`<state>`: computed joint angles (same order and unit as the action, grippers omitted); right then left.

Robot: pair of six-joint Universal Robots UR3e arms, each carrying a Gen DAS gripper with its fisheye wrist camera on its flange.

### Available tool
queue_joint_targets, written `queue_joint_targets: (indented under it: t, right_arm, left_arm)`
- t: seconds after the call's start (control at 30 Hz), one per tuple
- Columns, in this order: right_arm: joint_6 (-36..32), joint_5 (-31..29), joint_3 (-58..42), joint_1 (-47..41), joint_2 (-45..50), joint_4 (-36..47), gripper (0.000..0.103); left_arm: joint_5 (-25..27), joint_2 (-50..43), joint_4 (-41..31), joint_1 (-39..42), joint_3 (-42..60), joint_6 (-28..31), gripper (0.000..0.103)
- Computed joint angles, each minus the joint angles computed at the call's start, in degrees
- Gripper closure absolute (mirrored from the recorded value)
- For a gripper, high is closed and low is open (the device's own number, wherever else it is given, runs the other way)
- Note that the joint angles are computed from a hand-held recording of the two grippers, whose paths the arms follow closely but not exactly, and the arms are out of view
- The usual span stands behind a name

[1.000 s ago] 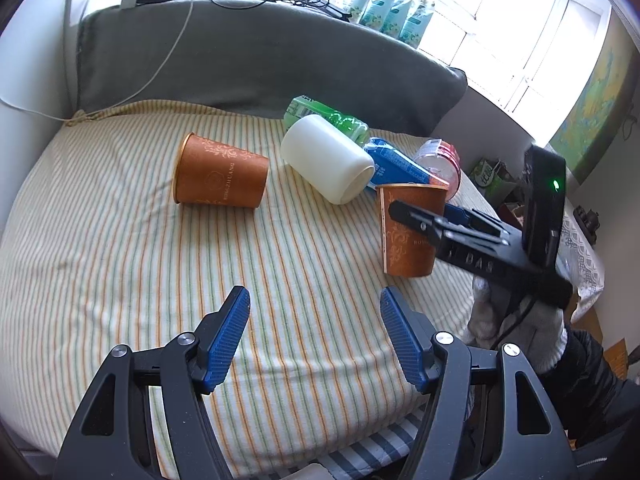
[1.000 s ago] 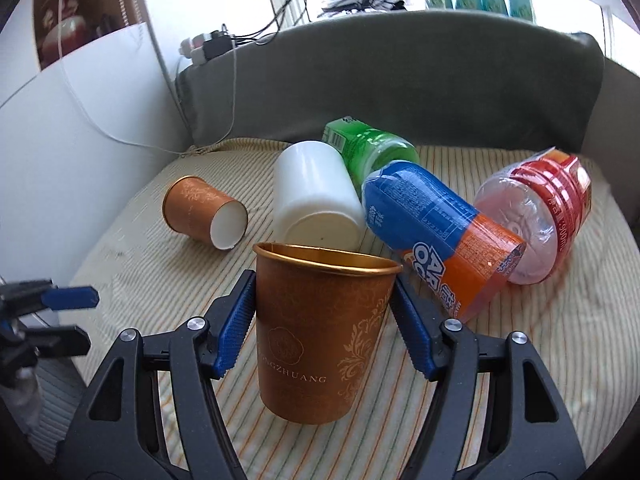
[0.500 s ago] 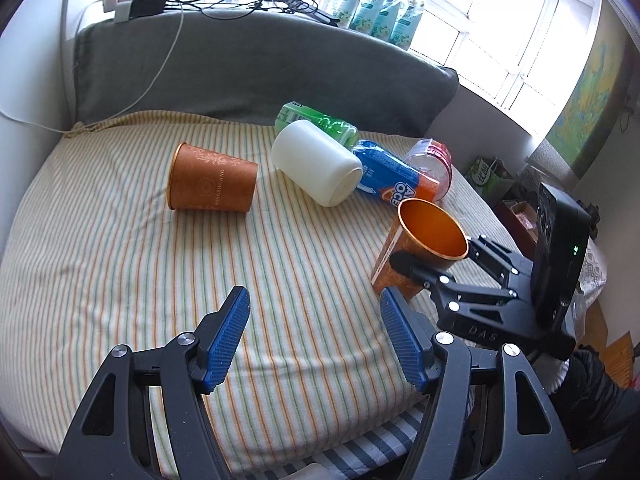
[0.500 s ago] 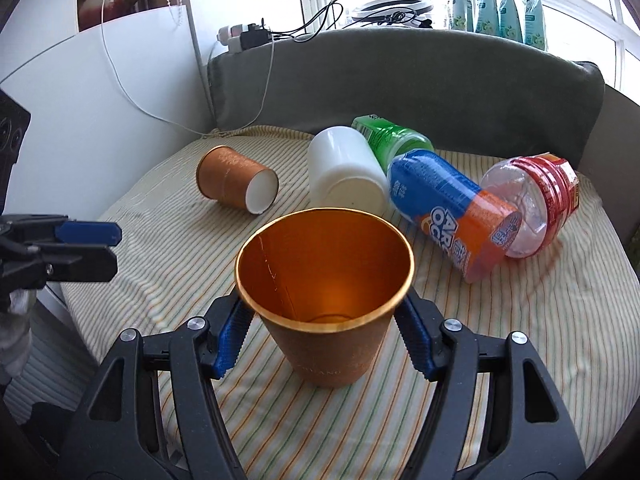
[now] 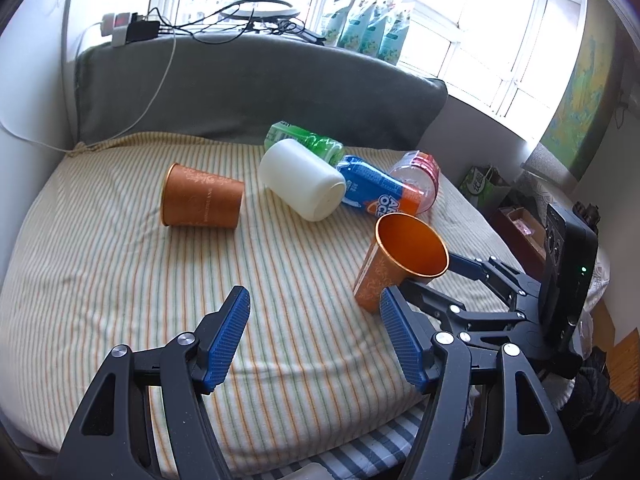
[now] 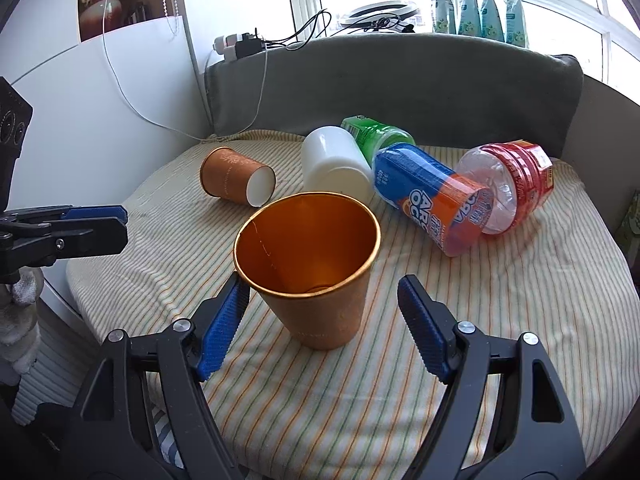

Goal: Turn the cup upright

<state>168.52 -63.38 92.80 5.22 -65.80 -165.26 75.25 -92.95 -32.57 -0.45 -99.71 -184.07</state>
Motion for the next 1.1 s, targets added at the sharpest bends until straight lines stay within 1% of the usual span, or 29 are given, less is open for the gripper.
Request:
queue_joint_targets:
  t: [0.13, 0.23, 0.3, 0.33, 0.4, 0.47, 0.5, 0.53, 0.6, 0.7, 0.77, 0.87, 0.93, 0.97, 1.1]
  right_arm:
    - [0.16, 0.53, 3.08, -0.93, -2.73, -0.08, 0.024]
    - [1.16, 0.38, 5.53, -2.19, -5.35, 0.73, 0.024]
    - [1.64, 0.42, 7.66, -3.31, -7.37, 0.34, 0.024]
    - [1.94, -0.29, 8.84, -3.76, -8.53, -0.26, 0.024]
    - [2.56, -1.72, 11.08, -4.37, -10.57, -2.44, 0.024]
    - [3.74, -3.09, 12.98, -4.98, -12.51, -5.14, 0.016]
    - [4.52, -3.58, 13.64, -5.21, -13.13, -6.59, 0.010]
    - [5.60, -4.34, 14.58, -5.44, -13.90, -8.75, 0.008]
    - [6.86, -5.54, 15.25, -5.58, -14.79, -11.15, 0.007]
    - [8.71, -9.22, 15.72, -4.72, -15.14, -15.64, 0.003]
    - [9.14, -11.28, 15.66, -4.08, -15.27, -17.19, 0.003]
    - [9.52, -13.59, 14.96, -3.29, -14.86, -18.81, 0.003]
    - [9.96, -14.72, 14.88, -3.02, -14.70, -20.03, 0.002]
    - [10.05, -15.14, 14.91, -2.98, -14.62, -20.63, 0.000]
    - [9.84, -17.31, 14.63, -2.08, -14.18, -22.41, 0.000]
  left_arm:
    - [0.47, -0.66, 0.94, -0.89, 0.06, -0.89, 0.035]
    - [2.29, -1.30, 3.93, -2.03, -0.57, -1.40, 0.035]
    - [6.10, -2.01, 7.45, -3.74, -0.97, -1.69, 0.034]
    - [7.55, -2.25, 9.71, -4.41, -1.48, -1.93, 0.031]
    - [10.30, -2.71, 14.77, -5.64, -2.51, -2.46, 0.029]
    - [13.54, -3.56, 18.82, -7.13, -2.75, -2.68, 0.029]
    - [15.70, -4.11, 21.62, -8.09, -3.06, -2.69, 0.027]
    - [17.73, -4.65, 24.15, -9.02, -3.27, -2.71, 0.024]
    - [21.24, -5.56, 29.27, -10.59, -3.81, -2.72, 0.022]
    - [24.30, -6.81, 33.72, -11.76, -3.49, -3.01, 0.021]
    - [25.90, -7.29, 36.20, -12.16, -3.65, -3.18, 0.021]
    - [30.13, -8.93, 40.04, -13.43, -3.10, -2.11, 0.020]
    - [32.00, -9.54, 41.38, -14.03, -2.75, -1.24, 0.015]
    - [32.51, -9.64, 42.01, -14.20, -2.81, -0.94, 0.015]
    - [31.68, -9.00, 41.63, -13.67, -3.07, -0.93, 0.015]
